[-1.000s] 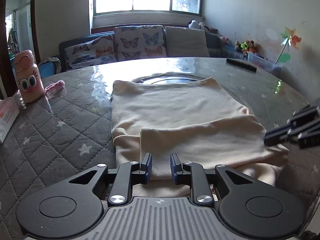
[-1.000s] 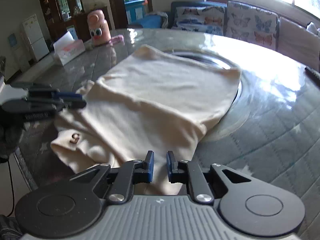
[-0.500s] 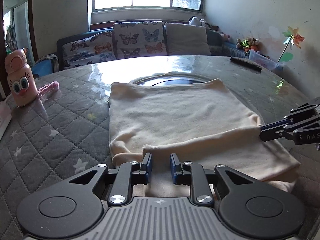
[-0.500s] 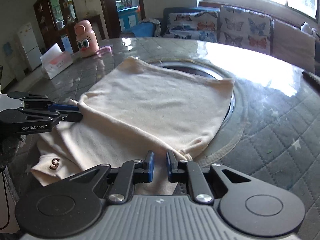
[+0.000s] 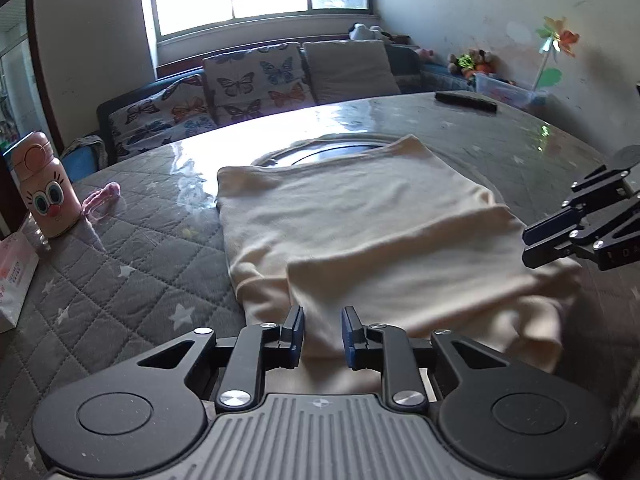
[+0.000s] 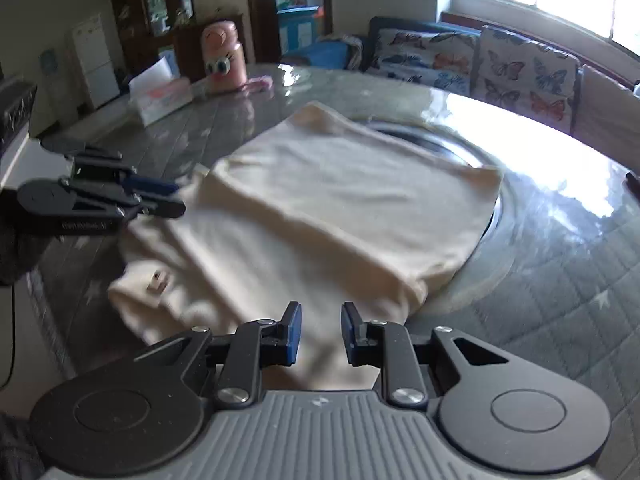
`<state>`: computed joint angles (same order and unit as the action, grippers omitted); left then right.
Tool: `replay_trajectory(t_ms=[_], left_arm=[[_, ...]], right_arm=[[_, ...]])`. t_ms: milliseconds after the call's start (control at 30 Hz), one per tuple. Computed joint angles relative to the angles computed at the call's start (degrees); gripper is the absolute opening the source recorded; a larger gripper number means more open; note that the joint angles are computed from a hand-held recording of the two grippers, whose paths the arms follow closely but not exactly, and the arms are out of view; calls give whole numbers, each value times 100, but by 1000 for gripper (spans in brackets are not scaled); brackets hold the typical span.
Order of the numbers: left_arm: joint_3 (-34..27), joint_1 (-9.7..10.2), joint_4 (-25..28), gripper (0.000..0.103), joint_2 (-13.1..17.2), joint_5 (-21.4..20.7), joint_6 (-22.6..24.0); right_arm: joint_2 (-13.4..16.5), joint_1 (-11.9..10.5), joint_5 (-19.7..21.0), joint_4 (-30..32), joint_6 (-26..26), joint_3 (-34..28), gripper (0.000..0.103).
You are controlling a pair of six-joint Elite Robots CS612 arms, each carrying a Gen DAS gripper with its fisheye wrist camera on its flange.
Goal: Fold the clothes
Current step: 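Grasp the shirt hem with the left gripper while the right gripper grasps the hem beside it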
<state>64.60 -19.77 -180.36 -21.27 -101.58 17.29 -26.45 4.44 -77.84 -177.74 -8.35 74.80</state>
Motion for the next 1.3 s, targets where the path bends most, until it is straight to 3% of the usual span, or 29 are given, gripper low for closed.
replay_trajectory(t_ms=[300, 500, 633, 767, 900, 1133, 1300], left_arm=[[760, 20, -304, 24, -337, -131, 1353], [936, -20, -461, 26, -329, -145, 2091], [923, -44, -661, 32, -256, -266, 2351], [814, -53, -740, 31, -170, -427, 2375], [666, -22, -738, 12, -114, -648, 2073], [129, 35, -524, 10, 29, -847, 909], [-180, 45, -293, 10, 125, -922, 537]], right_arm=[[-95, 27, 61, -286, -186, 276, 21], [-92, 49, 78, -135, -403, 252, 22], [-187, 44, 128, -199, -644, 363, 34], [-257, 64, 66, -134, -999, 452, 37], [-304, 75, 49, -88, -1292, 533, 47], [-292, 114, 113, -186, -1928, 581, 66], [-64, 164, 156, -367, -1955, 297, 63]])
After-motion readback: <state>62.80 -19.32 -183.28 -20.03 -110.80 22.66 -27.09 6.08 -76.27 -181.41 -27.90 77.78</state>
